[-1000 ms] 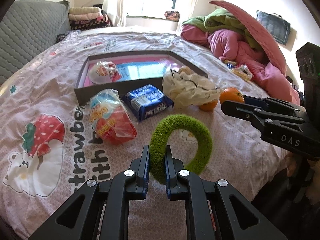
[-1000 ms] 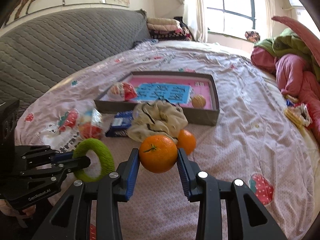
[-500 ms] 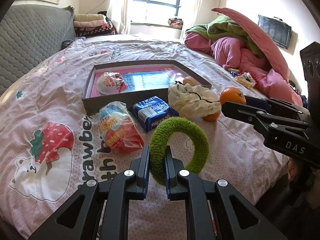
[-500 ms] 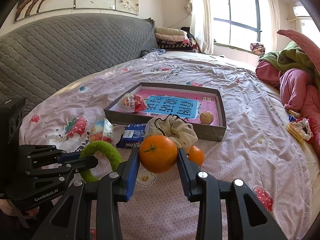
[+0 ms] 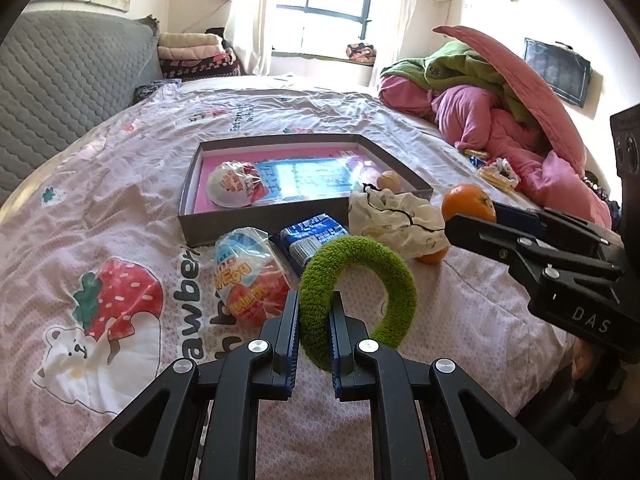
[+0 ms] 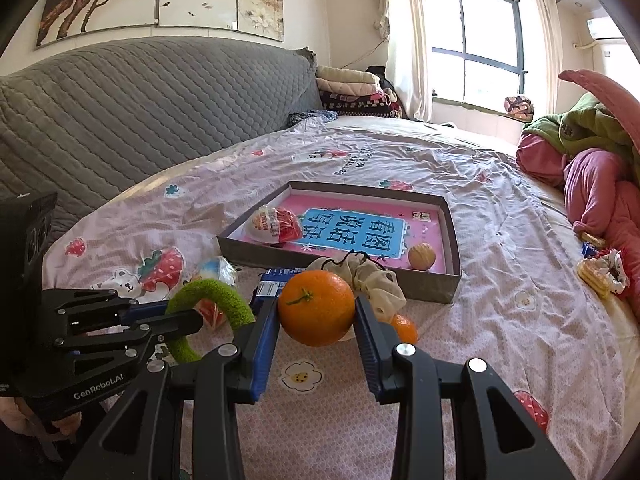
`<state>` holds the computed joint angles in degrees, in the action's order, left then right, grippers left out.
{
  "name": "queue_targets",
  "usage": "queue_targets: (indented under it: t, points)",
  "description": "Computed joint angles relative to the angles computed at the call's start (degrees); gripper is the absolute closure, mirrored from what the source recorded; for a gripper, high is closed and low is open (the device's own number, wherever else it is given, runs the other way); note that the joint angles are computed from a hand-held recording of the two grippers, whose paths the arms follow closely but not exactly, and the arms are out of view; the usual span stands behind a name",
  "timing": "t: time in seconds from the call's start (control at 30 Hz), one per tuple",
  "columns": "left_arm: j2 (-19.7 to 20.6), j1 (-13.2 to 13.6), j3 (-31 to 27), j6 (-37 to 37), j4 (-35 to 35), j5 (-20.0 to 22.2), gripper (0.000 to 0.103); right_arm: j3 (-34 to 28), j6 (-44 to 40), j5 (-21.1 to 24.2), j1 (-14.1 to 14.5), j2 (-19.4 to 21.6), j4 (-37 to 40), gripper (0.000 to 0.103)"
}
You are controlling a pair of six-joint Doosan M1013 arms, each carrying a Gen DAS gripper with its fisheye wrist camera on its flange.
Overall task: Organize objects
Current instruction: 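Lift the tangerine with the right tool while the left tool carries the ring toward the box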
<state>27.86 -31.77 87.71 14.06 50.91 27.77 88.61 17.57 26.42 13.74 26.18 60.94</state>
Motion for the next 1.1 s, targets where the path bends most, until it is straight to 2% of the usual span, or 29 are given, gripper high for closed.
queue_targets:
  t: [0.23, 0.43, 0.7, 0.93, 1.1]
  points:
    - [0.2, 0.1, -0.4, 0.5, -0.7, -0.3, 0.091, -0.2, -1.1, 0.1, -0.2, 0.2, 1.6, 0.065]
    - [0.3, 0.2, -0.7, 0.0, -0.5, -0.3, 0.091, 0.7, -7.9, -1.4, -0.2, -0.4, 8.5, 0.065]
    - [0.8, 0.2, -1.7, 0.6, -1.0, 0.2, 0.091, 0.1, -5.6, -1.1, -0.5, -0.1, 7.5, 0.065]
    - [1.0, 0.4, -2.5, 0.8, -1.0, 0.7, 0.091, 0.9, -10.1, -2.2, -0.6, -0.6, 12.6, 0.065]
    - [1.2, 0.5, -3.5, 0.5, -0.6, 1.1, 0.091, 0.6, -8.1, -2.2, -0.8, -0.4, 11.6, 0.065]
